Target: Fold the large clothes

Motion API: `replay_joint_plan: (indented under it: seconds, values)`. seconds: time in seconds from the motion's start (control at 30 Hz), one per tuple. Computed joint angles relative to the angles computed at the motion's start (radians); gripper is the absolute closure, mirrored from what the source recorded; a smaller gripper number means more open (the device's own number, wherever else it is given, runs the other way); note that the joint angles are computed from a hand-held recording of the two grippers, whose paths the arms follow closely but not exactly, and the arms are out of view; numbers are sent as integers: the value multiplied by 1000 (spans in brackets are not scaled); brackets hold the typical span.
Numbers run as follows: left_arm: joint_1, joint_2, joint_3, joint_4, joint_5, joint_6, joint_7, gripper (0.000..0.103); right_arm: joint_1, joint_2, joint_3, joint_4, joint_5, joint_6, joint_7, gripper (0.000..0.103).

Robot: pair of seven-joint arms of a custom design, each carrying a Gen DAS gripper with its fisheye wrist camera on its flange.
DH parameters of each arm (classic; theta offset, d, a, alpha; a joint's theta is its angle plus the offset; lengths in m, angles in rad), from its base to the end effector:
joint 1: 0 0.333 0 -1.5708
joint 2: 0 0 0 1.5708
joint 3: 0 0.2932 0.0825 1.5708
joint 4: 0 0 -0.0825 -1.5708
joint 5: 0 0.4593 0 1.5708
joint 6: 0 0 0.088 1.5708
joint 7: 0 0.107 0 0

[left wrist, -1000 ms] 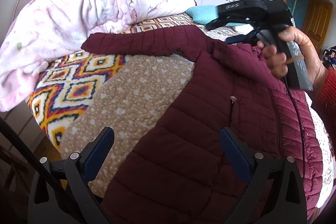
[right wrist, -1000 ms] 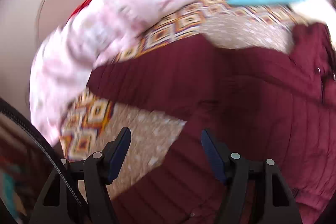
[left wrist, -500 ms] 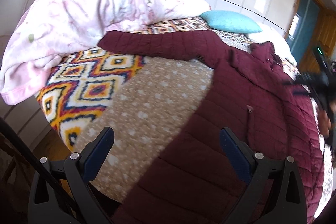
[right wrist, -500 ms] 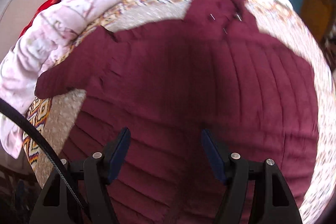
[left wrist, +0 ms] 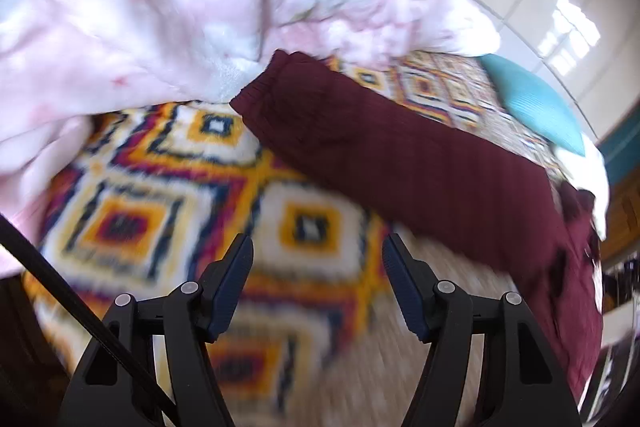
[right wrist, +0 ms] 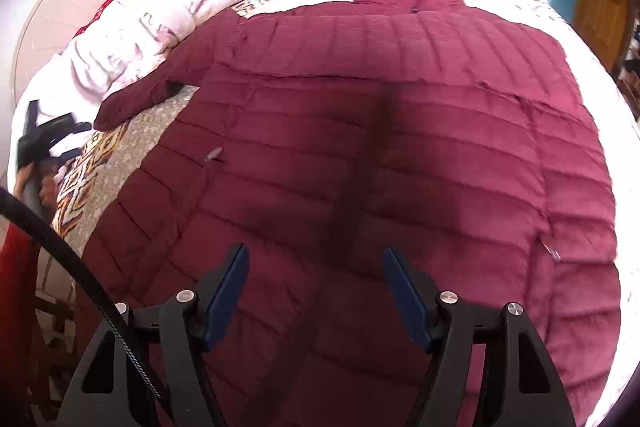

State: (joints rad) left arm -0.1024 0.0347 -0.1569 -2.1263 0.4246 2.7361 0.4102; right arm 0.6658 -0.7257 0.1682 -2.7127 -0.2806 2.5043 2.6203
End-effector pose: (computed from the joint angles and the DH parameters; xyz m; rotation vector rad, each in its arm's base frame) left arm 0.6245 -0.1817 0.3917 -2.3887 1.3207 -0.7663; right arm 0.3063 0.3308 0.4430 -1.7859 1.8673 -0.3446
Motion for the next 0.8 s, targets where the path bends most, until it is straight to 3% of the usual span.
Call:
replay_joint_plan:
  seconds: [0.07,0.17,0.23,0.27,0.37,0.4,0.63,0.8]
  values:
    - [17,97,10,89,-34,-20,22,37,-9,-27,20,-10,-10,-38,27,29]
    - [59,195,-7,166,-166,21,107,37,-11,-66,29,-28,-21,-85,52,29]
    - [51,238,7,215,-145,14,86,37,-14,-76,36,-32,-32,-111,68,29]
    - [28,266,28,264,-88,-29,54,37,-17,-78,40,-30,-40,-120,76,29]
    - [-12,323,45,390,5,-194,37,86,-23,-89,50,-32,-64,-134,98,29]
    - [-18,332,44,420,16,-233,36,90,-25,-98,53,-36,-73,-133,106,29]
    - [-76,217,6,403,153,-155,67,97,-6,-193,59,-99,-109,-108,147,29]
    - [-129,246,-87,521,49,-64,253,98,28,-320,74,-173,-118,-129,198,29]
